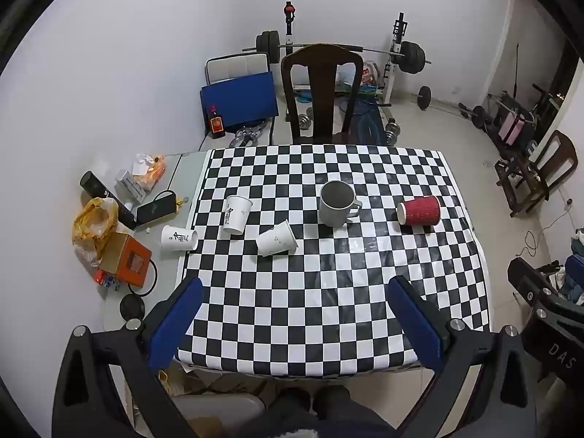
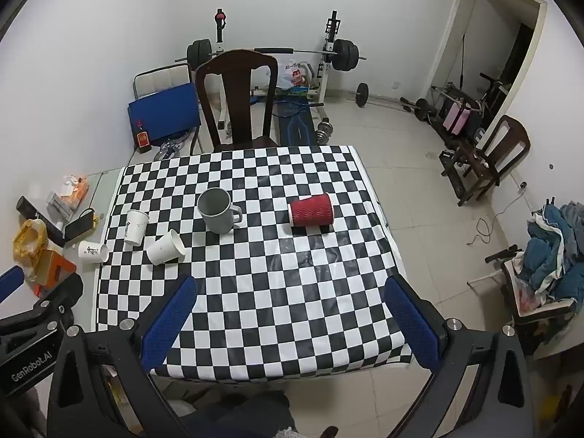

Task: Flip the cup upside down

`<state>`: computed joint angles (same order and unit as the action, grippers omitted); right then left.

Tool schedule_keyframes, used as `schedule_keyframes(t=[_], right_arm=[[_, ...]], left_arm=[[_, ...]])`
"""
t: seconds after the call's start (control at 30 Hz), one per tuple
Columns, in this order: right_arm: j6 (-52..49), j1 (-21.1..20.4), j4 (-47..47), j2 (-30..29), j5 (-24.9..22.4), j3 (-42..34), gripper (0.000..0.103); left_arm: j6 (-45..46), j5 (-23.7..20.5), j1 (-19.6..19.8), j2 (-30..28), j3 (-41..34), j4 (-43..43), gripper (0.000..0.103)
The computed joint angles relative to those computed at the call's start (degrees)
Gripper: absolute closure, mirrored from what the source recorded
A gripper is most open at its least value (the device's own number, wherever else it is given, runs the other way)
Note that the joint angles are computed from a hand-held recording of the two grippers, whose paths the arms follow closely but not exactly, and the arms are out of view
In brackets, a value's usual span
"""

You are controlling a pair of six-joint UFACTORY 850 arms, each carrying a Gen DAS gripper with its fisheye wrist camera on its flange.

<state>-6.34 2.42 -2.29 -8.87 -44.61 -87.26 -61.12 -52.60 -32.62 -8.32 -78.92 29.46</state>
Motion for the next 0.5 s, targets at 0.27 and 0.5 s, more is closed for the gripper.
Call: schedule_keyframes(t=[0.27,0.5], right_arm=[[-0.92,-0.46,1.4,-0.18,-1.31,-0.83,0.0],[-0.62,-0.39,0.33,0.63,-0.04,0.13,0.0]], left_arm=[[0.07,0.27,-0.03,0.01,0.12,0.31,0.0],[0.97,-0.58,0.02,-1.56,-2.79,-0.24,0.0]])
